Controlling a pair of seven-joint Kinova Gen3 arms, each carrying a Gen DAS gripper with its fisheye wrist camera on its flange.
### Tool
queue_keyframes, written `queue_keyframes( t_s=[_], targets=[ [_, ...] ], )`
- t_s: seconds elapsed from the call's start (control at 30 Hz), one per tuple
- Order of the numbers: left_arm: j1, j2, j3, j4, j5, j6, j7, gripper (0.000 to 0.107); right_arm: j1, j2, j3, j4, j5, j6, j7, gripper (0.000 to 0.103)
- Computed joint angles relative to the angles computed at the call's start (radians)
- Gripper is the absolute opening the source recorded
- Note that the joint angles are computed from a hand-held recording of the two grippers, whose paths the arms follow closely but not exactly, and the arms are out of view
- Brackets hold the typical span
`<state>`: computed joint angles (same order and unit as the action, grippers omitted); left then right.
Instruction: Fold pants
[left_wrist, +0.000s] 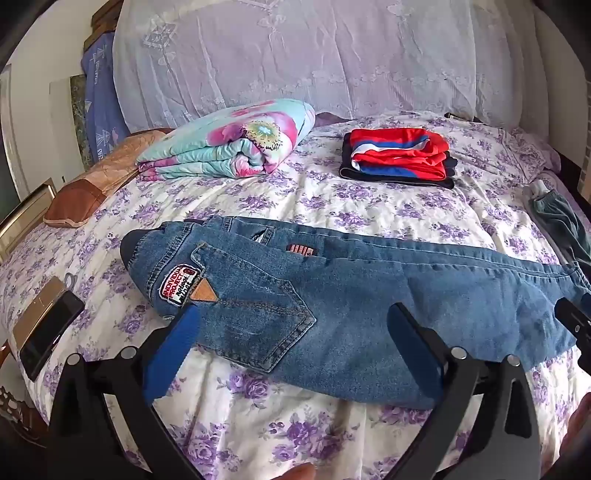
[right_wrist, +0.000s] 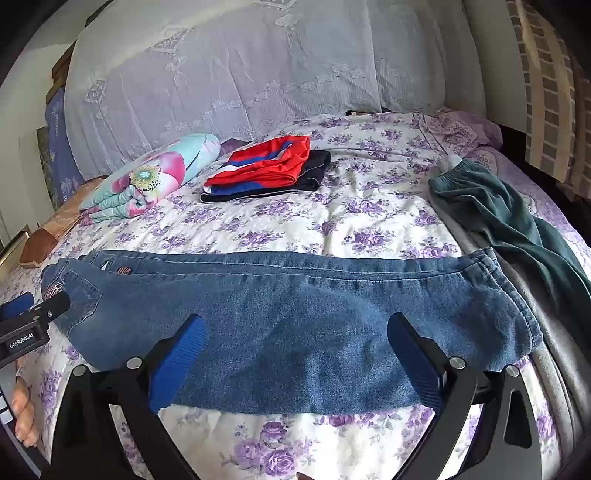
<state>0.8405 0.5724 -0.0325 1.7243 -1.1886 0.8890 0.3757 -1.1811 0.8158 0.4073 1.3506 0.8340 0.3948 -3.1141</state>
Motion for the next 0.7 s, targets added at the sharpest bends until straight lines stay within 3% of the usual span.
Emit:
queue_keyframes(
  t_s=[0.7],
  targets=[
    [-0.001, 0.000, 0.000, -0.001, 0.002, -0.001, -0.004, 0.098, 0.015, -0.003, -0.023, -0.005, 0.000, 0.013, 0.014, 0.100]
  ],
)
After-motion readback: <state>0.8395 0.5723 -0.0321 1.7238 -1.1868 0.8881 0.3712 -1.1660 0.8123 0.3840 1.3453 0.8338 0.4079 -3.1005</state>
